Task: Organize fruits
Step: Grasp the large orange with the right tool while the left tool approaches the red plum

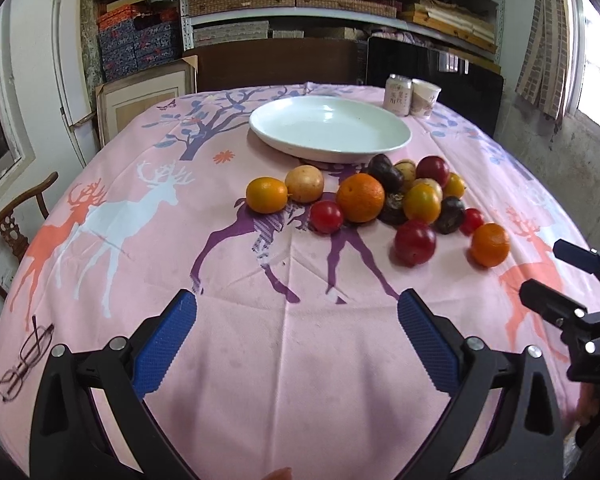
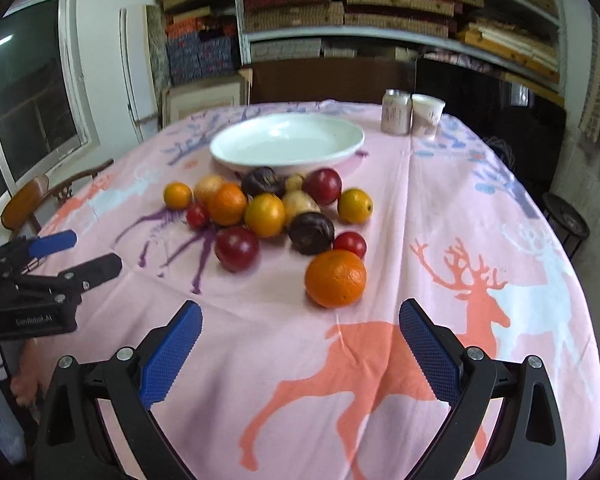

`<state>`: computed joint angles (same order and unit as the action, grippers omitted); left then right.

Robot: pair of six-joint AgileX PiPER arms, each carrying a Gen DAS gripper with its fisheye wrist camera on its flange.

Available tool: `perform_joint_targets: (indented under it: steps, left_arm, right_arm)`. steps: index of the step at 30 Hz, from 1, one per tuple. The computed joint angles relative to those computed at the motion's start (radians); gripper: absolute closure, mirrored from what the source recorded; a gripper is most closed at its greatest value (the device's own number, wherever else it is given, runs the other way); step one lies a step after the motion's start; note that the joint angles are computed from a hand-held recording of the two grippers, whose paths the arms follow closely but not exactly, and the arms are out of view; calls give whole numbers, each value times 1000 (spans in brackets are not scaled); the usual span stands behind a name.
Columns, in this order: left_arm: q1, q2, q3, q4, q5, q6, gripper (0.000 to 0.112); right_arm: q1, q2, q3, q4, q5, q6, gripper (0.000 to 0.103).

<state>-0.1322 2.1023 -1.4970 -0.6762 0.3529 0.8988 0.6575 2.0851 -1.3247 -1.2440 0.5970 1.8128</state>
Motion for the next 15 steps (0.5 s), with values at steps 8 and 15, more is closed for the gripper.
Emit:
perform_joint_targets:
  steps: [8,15]
  left_arm:
    - [-70,256,-459,314,329,-322,13]
    - [-79,423,-780,309,547,-393,13]
  right_arm:
    - [-130,29,-48,137,-97,-146,3]
    - [-163,84,-110,184,-152,-246,36]
